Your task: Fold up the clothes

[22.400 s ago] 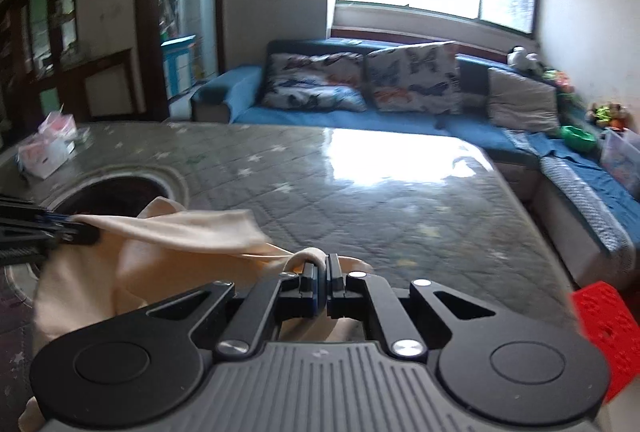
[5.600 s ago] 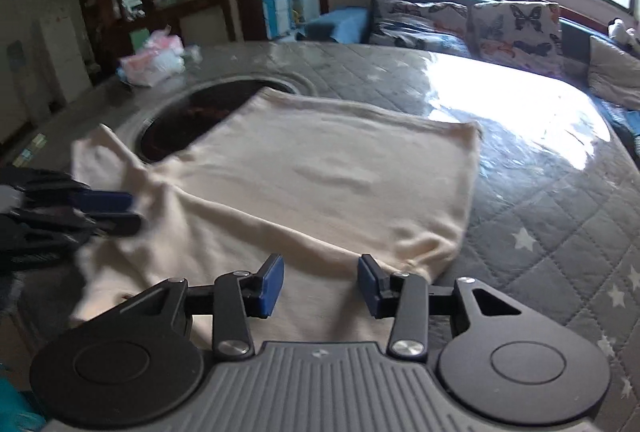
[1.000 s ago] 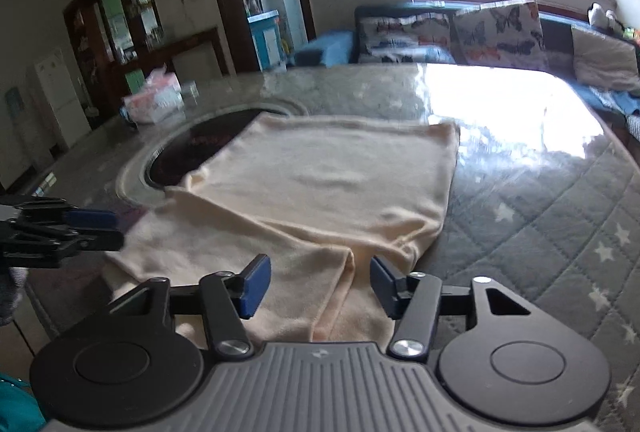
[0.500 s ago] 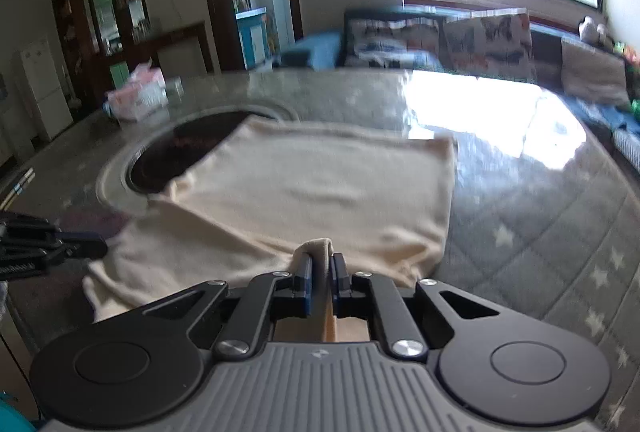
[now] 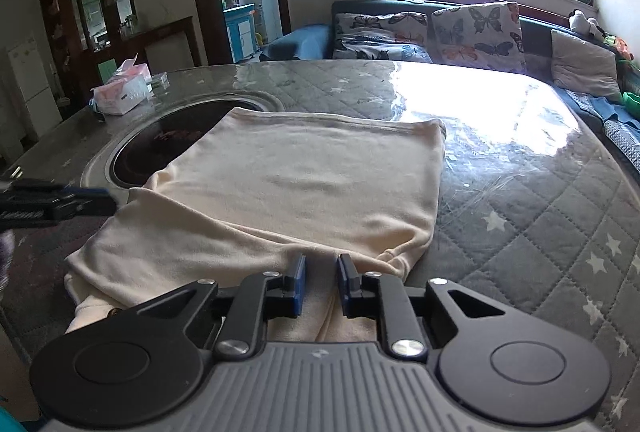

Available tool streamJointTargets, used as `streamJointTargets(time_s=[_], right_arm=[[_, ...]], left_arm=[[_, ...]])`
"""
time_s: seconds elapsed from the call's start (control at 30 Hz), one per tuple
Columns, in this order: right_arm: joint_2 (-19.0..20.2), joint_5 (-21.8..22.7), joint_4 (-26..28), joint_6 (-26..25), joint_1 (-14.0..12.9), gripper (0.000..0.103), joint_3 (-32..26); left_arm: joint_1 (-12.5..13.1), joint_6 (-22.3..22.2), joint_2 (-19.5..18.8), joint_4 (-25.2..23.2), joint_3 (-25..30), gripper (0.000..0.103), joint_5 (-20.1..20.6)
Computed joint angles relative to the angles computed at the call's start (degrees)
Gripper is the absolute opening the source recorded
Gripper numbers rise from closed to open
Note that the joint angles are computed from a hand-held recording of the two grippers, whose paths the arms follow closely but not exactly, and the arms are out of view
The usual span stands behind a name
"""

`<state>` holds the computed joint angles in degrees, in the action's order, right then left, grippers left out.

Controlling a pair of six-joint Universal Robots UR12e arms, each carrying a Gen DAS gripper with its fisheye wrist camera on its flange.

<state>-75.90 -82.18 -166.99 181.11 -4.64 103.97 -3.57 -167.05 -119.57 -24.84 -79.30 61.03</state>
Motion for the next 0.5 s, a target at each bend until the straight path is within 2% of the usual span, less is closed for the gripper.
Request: streamJointTargets(time_s=[0.13,0.2,0.23,0.37,0.5], right_arm=[[0.1,0.5,0.2,-0.1,-0.1,0.016,0.1],[0.1,0.5,-0.3,-0.1,-0.1,0.016,0.2],[0.1,0.4,-0.6,-0.1,-0.1,0.016,0.3],[0.2,0.1,-1.9,-0.3,0.0,0.009,0.4],[0.5,-0.3,-1.4,-0.3,0.0,0.009,0.3]], left_arm=[[-0.6,-1.0,-1.2,-0.7,1.4,0.037,0.8],[-0.4,-2.0,-1.5,-0.9,1.6,0.018,0.3],[-0.3,-2.4,-1.5,-0.2,1.4,0.016,0.3],[-0.2,-2.6,-1.2,2.5,0.4,0.013,1.1],[-0.4,-2.9,-1.2,2.6,0.3,0.013,1.5]])
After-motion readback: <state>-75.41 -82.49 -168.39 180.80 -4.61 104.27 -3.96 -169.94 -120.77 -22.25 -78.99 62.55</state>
